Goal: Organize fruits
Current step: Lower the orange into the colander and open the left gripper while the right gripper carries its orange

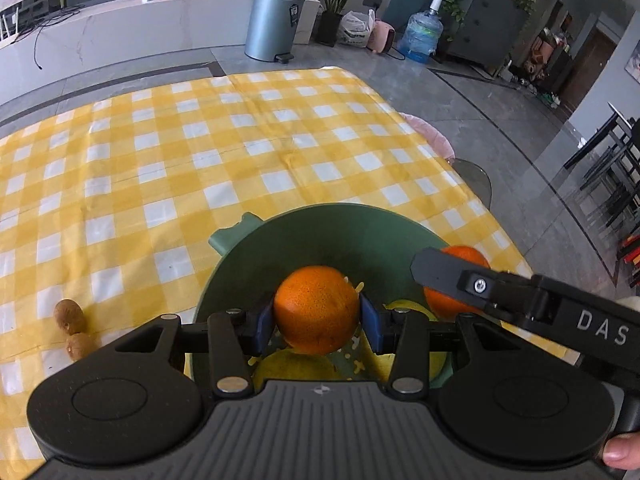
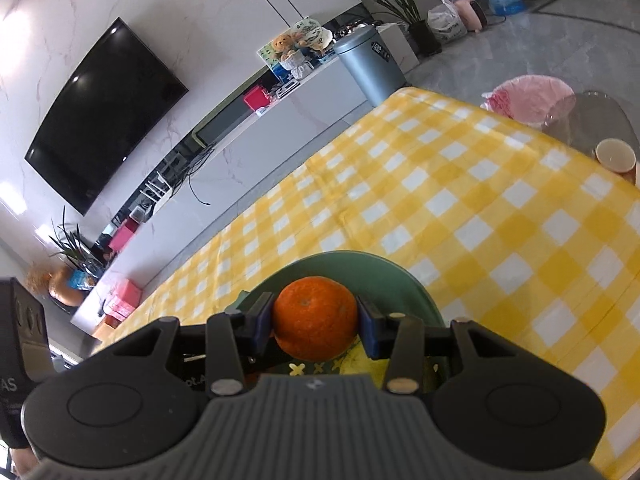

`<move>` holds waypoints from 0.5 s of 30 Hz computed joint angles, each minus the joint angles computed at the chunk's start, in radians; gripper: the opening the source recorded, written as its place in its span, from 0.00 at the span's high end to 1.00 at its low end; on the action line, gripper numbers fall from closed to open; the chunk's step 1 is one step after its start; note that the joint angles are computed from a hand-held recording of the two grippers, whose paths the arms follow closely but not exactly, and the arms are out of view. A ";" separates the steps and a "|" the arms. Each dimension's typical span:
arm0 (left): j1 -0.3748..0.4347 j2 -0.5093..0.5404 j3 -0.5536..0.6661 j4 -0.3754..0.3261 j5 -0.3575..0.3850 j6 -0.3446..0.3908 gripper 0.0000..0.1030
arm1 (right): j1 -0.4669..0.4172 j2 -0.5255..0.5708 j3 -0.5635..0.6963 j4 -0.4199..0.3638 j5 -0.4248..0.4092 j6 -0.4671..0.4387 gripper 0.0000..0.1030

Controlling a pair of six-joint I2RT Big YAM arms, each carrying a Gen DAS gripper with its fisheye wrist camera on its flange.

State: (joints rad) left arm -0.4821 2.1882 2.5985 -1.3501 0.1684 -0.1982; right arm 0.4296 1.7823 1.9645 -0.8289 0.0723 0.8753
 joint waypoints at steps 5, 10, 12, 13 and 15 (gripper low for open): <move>-0.003 -0.011 -0.019 0.034 -0.019 0.023 0.51 | -0.004 -0.008 -0.023 0.020 -0.001 0.008 0.60; 0.002 -0.043 -0.062 0.057 -0.021 0.018 0.51 | -0.003 0.000 -0.006 -0.002 0.001 0.002 0.60; 0.008 -0.081 -0.115 0.085 -0.025 0.009 0.51 | -0.004 0.004 0.007 -0.016 -0.003 -0.002 0.60; 0.011 -0.102 -0.145 0.103 -0.029 0.006 0.51 | -0.003 0.011 0.023 -0.033 -0.004 -0.006 0.60; 0.019 -0.141 -0.198 0.135 -0.030 0.002 0.51 | 0.000 0.019 0.049 -0.051 -0.005 -0.019 0.60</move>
State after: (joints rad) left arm -0.4636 2.0471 2.4005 -1.2155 0.1382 -0.1966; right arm 0.4298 1.8014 2.0139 -0.8799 0.0677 0.8567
